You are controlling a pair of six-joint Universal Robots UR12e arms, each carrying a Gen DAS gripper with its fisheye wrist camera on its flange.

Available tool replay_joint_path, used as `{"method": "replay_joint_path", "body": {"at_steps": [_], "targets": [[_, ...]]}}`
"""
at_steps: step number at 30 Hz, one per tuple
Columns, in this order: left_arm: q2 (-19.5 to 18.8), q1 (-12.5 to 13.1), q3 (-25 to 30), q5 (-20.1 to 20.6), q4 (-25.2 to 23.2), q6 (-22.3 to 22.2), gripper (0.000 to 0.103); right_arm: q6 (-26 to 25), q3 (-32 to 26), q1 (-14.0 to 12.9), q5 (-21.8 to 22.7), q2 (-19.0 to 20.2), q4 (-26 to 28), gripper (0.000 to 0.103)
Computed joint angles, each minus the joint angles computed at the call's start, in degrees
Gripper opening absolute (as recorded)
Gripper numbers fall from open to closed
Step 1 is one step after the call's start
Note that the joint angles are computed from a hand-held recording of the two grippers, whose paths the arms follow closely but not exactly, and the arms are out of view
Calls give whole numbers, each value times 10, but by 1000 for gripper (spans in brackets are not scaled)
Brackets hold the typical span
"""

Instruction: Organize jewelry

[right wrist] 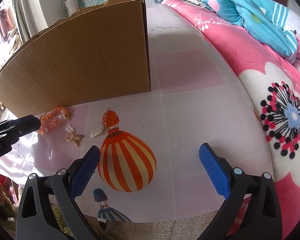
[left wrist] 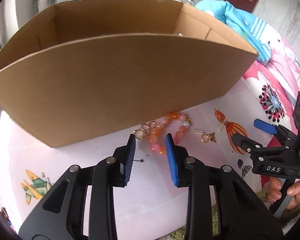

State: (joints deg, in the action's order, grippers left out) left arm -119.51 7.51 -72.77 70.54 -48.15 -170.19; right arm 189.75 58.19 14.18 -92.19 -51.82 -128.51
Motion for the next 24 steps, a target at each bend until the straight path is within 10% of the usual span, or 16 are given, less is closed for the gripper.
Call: {"method": "replay_joint_path", "body": {"at_steps": [15,24], "targets": [[-11,-30,21,76,-12,55,9,-2,1,0,-2,0,-8,96],[2,-18,14,-7,28,43,9,5,5,-1,6,-2,-15,97]]}}
